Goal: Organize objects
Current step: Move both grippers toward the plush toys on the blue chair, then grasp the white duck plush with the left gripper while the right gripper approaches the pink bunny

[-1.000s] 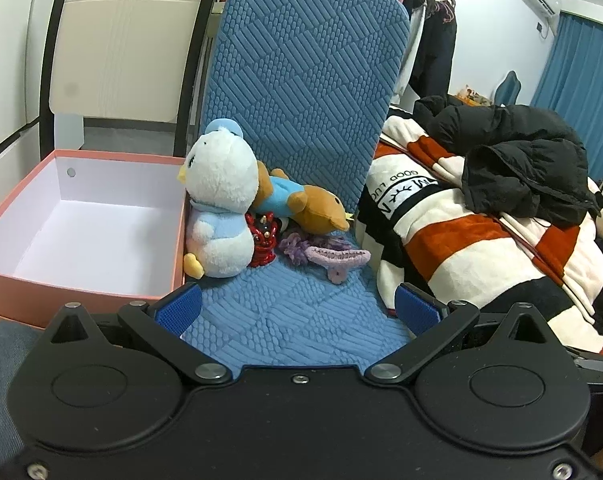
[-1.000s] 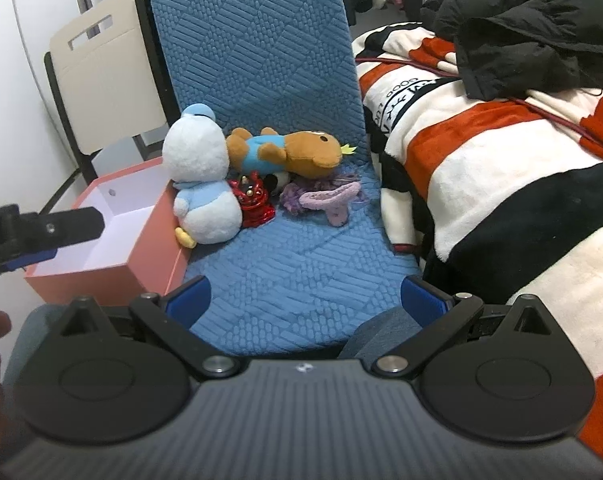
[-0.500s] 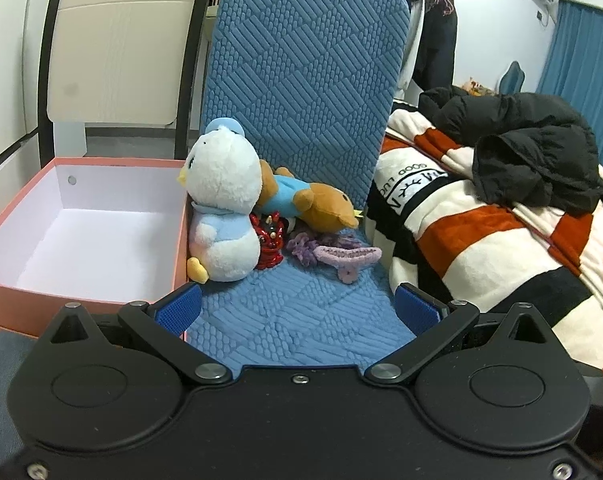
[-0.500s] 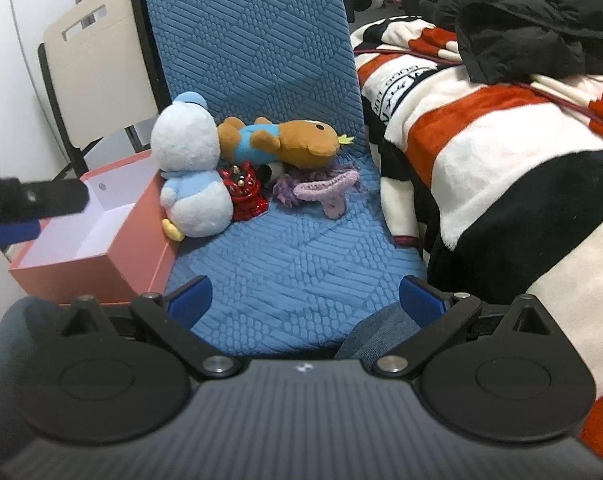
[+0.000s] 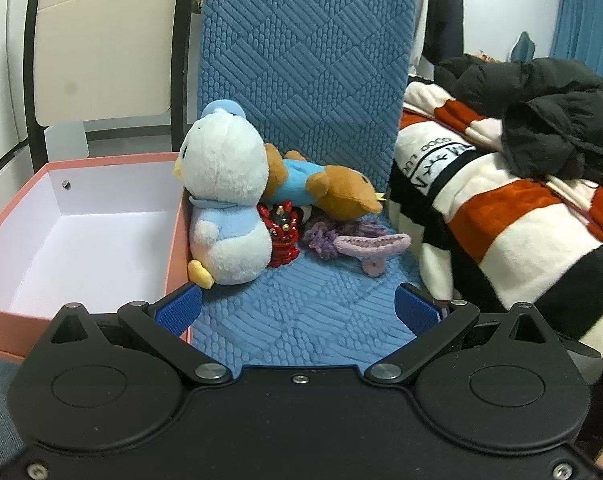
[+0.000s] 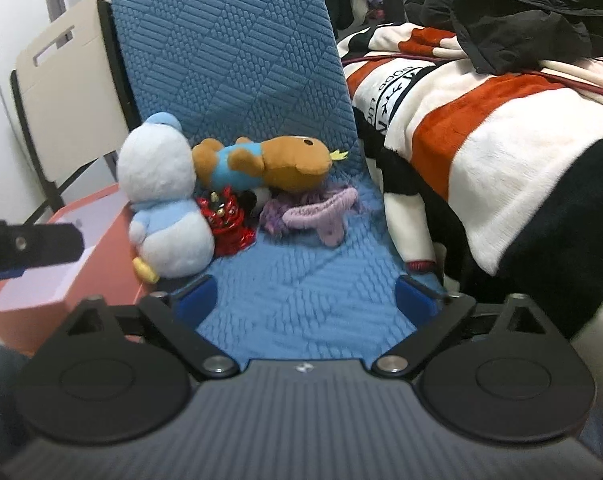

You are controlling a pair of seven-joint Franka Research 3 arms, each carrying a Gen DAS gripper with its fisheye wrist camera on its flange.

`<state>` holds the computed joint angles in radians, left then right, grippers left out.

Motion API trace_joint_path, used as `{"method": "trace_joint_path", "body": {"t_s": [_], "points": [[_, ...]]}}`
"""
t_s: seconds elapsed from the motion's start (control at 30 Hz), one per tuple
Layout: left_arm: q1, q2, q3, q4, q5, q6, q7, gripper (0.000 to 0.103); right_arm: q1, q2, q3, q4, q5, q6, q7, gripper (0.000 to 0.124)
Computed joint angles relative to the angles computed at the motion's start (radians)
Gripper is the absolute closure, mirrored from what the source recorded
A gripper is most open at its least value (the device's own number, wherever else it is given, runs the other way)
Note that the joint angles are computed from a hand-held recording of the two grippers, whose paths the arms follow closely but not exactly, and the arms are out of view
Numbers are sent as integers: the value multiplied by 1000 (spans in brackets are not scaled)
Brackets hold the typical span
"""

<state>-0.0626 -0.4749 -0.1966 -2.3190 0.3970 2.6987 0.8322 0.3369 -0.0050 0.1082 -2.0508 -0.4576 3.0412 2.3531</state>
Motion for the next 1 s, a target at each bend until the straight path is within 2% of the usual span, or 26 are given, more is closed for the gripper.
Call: {"method": "trace_joint_path", "body": {"t_s": [0.13,0.4,0.53,0.63,0.73,0.8,0.93,1.0], "points": [[18,68,6,43,13,7,4,0,17,75,-10,64,137,-24,-109,47],[46,234,12,174,70,-23,17,0,60,225,-55,200,316,-22,-272,48],[48,312,14,246,120,-48,3,0,78,327,-71,320,380,-57,-375,48],[41,376,19,304,152,-75,-12,0,148,401,-156,416,342,-101,-368,49],[28,444,29,372,179,-110,-20,0,147,460,-157,495,355,-139,-420,50],[19,481,40,405,187,-116,-21,0,175,495,-195,541,328,-161,-414,54],[-7,557,56,486,254,-175,-43,0,173,555,-190,623,321,-211,-472,58],[-23,586,66,522,303,-210,-55,0,194,582,-216,661,293,-226,-474,63]]}}
